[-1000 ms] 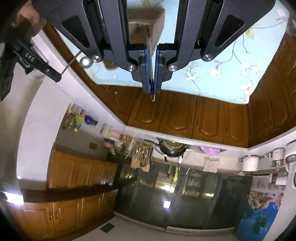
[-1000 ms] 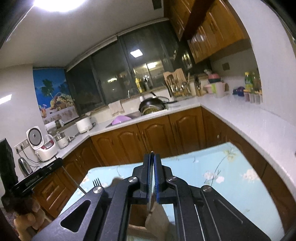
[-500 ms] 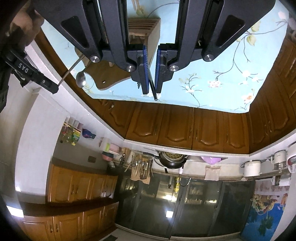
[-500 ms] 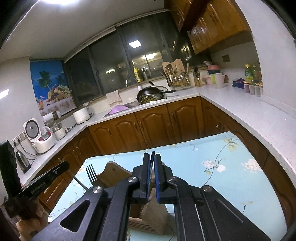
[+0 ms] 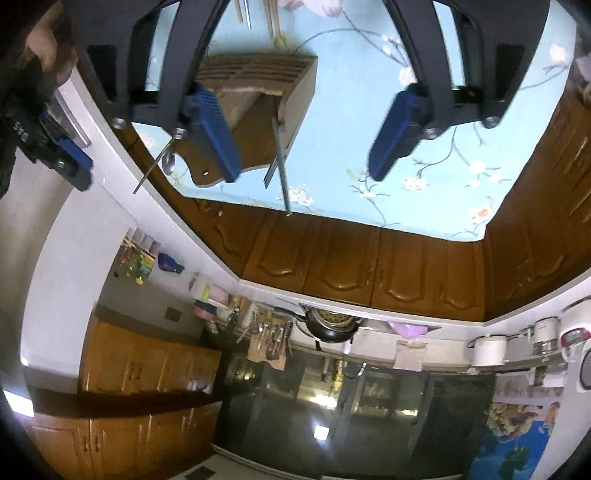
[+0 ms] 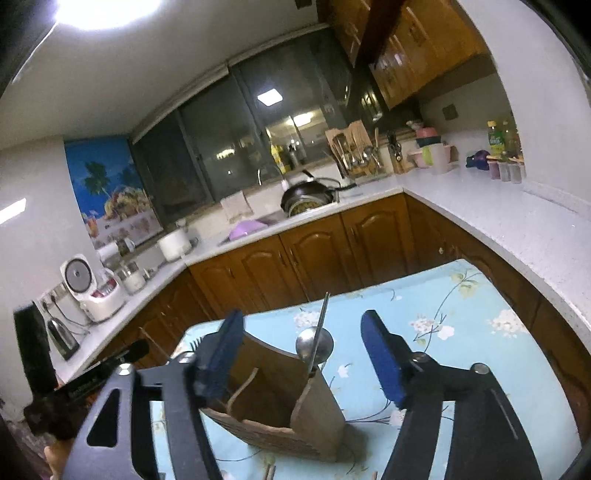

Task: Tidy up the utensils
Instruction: 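Open both tools to drop the metal chopsticks into the holder, then grasp a wooden chopstick with the right tool while the left tool grasps another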

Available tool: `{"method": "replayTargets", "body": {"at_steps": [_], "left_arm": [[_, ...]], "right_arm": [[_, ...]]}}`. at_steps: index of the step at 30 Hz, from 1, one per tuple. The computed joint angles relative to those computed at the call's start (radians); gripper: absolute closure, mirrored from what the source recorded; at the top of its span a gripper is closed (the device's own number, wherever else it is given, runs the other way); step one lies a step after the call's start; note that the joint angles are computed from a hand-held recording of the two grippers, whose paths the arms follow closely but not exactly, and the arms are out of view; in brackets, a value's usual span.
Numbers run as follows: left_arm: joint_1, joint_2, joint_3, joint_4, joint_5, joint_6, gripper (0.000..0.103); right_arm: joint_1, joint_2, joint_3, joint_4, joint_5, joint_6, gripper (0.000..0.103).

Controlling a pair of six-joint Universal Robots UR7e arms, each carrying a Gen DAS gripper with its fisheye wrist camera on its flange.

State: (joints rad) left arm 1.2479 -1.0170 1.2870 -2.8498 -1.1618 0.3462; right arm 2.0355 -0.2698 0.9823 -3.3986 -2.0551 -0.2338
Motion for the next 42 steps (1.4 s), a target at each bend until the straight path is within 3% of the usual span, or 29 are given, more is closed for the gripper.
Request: {"method": "replayTargets", "body": {"at_steps": [1,3,17,24,31,42], "left_arm": [[-0.001,-0.014,0.019,-0.010,0.006,-0.004,0.021],[-0.002,-0.041,0.057,-0.028,0.008,-0.005,0.019],[0.007,-0.230,0.367,-0.052,0.082,-0.052,0.015],[0.018,-0.268,0.461,-0.015,0.106,-0.083,0.015],[0.017,-0.279,0.499,-0.003,0.116,-0.082,0.015],[0.012,-0.232,0.459,0.058,0.141,-0.068,0.015]], "right_arm": [[0.002,-0.009,0.020,-0.017,0.003,0.005,0.016],[0.006,-0.033,0.074,-0.065,0.010,0.014,0.012],[0.032,-0.138,0.396,-0.244,-0.054,0.064,0.008],[0.023,-0.156,0.527,-0.254,-0.116,0.132,0.008],[0.016,-0.163,0.582,-0.250,-0.142,0.164,0.008],[0.002,-0.157,0.573,-0.212,-0.155,0.158,0.008]]}}
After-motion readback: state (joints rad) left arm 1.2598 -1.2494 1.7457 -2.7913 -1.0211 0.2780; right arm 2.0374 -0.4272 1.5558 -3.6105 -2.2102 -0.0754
